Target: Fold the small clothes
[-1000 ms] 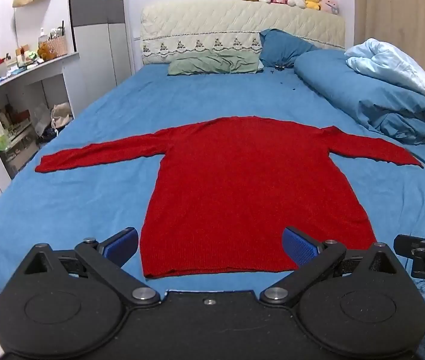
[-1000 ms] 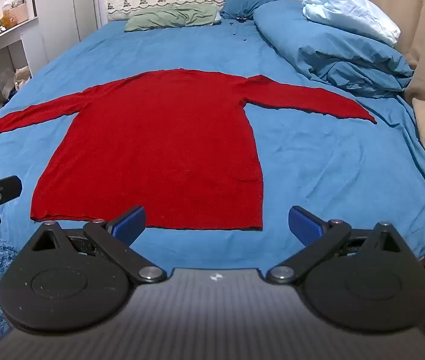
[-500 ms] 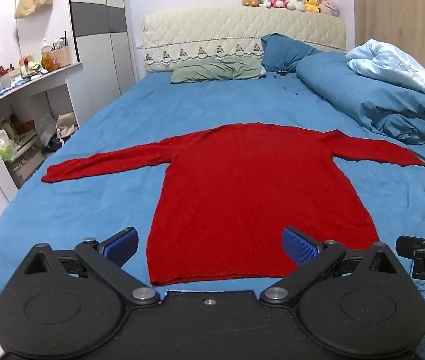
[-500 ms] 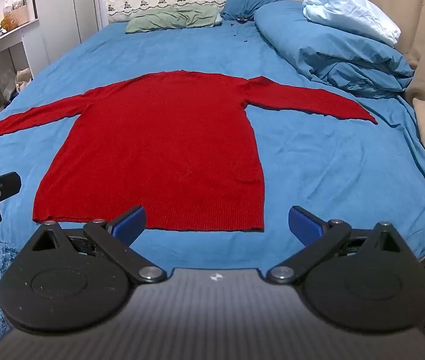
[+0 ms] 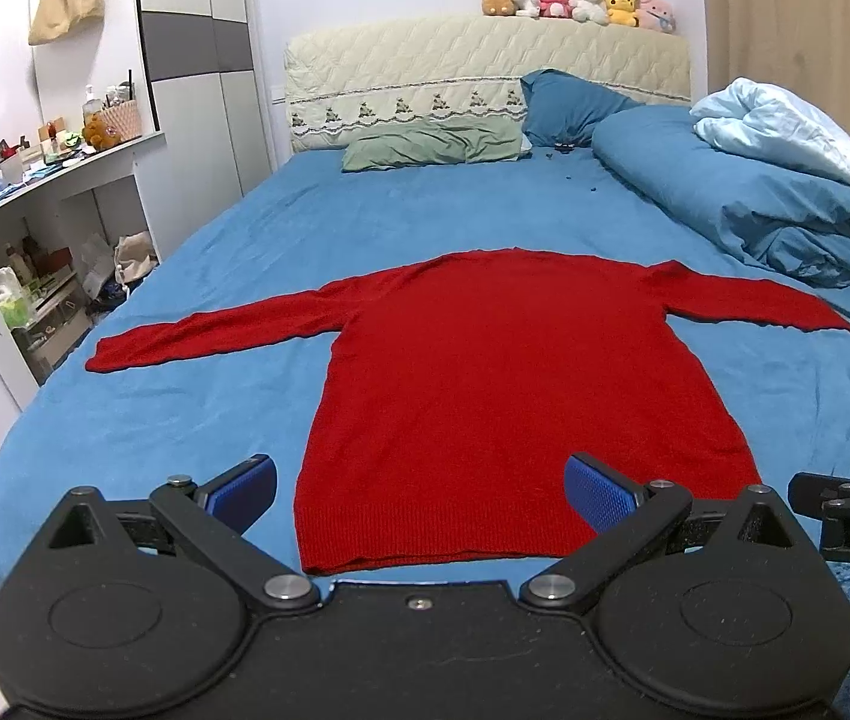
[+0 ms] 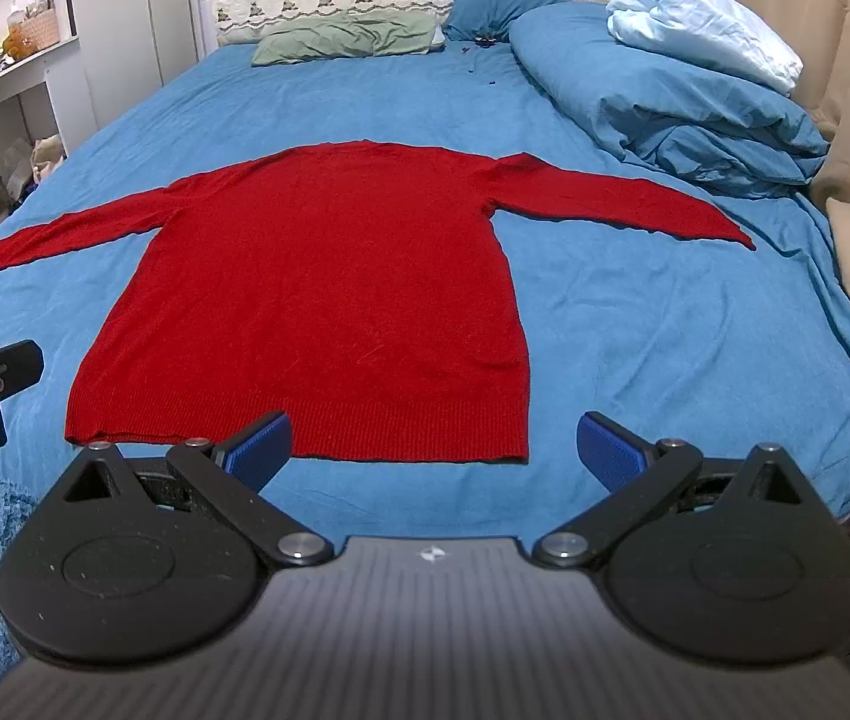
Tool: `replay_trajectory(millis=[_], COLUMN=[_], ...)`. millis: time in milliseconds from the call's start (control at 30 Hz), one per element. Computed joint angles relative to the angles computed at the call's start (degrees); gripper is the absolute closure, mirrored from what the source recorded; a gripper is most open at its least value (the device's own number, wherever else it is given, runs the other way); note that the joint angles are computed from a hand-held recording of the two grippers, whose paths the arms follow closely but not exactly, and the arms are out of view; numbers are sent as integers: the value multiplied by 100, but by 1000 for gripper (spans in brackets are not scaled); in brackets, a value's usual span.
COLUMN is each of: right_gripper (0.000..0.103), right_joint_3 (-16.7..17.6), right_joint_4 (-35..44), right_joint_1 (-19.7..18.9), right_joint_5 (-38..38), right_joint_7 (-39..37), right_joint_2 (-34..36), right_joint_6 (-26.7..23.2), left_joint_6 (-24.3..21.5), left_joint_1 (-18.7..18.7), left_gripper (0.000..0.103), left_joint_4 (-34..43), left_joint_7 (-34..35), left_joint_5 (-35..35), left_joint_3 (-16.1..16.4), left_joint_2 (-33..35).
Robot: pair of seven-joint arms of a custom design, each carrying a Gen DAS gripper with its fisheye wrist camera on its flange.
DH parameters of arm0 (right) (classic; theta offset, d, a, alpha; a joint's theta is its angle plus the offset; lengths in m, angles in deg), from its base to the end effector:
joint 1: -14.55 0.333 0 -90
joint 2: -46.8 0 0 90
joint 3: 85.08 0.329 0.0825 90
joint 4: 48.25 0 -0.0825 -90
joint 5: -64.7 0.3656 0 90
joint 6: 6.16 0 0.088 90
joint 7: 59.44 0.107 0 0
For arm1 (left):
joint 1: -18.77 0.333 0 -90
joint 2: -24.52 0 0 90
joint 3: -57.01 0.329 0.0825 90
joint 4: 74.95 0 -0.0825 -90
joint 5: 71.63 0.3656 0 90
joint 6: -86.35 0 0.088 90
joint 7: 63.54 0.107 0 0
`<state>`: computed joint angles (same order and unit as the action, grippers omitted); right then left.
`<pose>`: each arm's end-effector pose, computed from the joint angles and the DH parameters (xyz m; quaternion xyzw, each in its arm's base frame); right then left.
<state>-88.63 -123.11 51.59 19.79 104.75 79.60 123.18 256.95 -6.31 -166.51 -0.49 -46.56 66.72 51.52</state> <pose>0.6249 0.4051 0.4743 -0.5479 0.7398 -0.3194 0.2246 0.6770 -0.2423 0.4857 -0.5462 0.7047 -0.3258 0.3144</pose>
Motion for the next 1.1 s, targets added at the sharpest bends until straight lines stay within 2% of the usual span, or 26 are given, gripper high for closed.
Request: replay_trajectory(millis=[433, 500, 567, 600, 800, 967, 1100], right_gripper=[0, 0, 0, 0, 0, 0, 0], right_joint_3=[-10, -13, -12, -8, -10, -20, -25], right_joint_4=[56, 47, 38, 52, 73, 80, 113], right_joint_1=[6, 7, 5, 2, -6, 4, 14], right_joint_5=[35, 33, 32, 39, 65, 63, 66], right_joint_7=[-27, -23, -21, -35, -87, -87, -86], right_joint_2=[49, 44, 41, 51, 80, 87, 112], right_joint_6=[0, 7, 18, 17, 30, 37, 29], left_joint_6=[10, -41, -7, 23, 45, 5, 8], left_joint_1=[63, 180, 463, 521, 187, 138, 198], left_gripper=[0, 0, 0, 0, 0, 0, 0], left_joint_4=[-30, -18, -45, -61, -69, -56, -63], left_joint_7=[108, 251, 562, 641, 500, 443, 482], left_joint_5=[-105, -230, -545, -674, -649, -606, -660], left_joint_3=[-89, -243, -578, -649, -242, -198, -284], left_joint_2=[-25, -35, -57, -64, -61, -56, -65])
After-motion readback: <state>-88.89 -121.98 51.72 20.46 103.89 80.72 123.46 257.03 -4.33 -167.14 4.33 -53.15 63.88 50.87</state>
